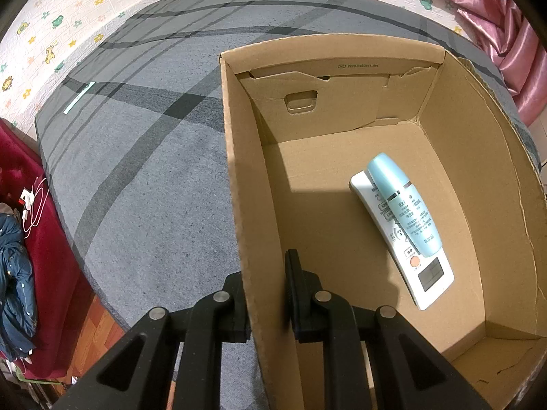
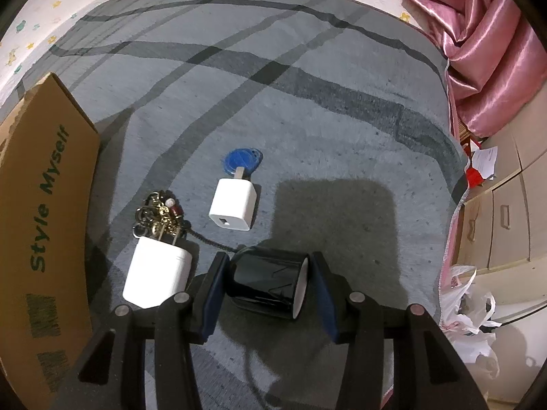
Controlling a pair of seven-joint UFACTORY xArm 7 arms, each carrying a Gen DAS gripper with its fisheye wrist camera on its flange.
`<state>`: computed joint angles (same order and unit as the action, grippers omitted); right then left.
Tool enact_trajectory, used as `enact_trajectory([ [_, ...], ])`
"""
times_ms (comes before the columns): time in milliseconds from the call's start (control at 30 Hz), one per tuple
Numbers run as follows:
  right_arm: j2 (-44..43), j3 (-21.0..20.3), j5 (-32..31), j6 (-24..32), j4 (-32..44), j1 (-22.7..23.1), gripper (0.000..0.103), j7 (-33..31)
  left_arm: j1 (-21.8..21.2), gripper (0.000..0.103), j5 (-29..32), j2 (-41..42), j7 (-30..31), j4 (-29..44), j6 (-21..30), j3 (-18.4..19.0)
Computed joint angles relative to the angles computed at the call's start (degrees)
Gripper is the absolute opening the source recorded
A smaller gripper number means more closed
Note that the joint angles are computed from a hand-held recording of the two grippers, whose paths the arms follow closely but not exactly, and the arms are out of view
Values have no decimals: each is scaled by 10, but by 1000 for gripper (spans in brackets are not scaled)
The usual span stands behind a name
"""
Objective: Organize rigid objects
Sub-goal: 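Close the right tool on the black cylindrical cup, then lift the black cup with the right tool and carry it over the box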
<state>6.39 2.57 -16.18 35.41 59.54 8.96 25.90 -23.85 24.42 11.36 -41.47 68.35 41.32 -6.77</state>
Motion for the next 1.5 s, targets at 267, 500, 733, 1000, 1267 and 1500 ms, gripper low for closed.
enact_trajectory([
  [267, -26, 7, -2, 16, 2, 5, 51, 1, 0, 17, -1, 0, 1, 0, -1, 0],
  [500, -46, 16, -7, 33, 9, 8, 51, 8, 1, 17, -4, 0, 3, 1, 0, 0],
  [733, -62, 24, -7, 48, 19, 13, 51, 10, -2, 17, 0, 2, 0, 4, 4, 0],
  [1000, -74, 34, -1, 63, 34, 23, 51, 2, -2, 17, 1, 3, -2, 3, 2, 0],
  [1267, -76, 47, -3, 71, 59, 40, 51, -3, 0, 17, -5, -1, -1, -2, -5, 0],
  [1500, -64, 57, -3, 72, 86, 60, 51, -4, 1, 17, -3, -1, -1, -2, -4, 0],
])
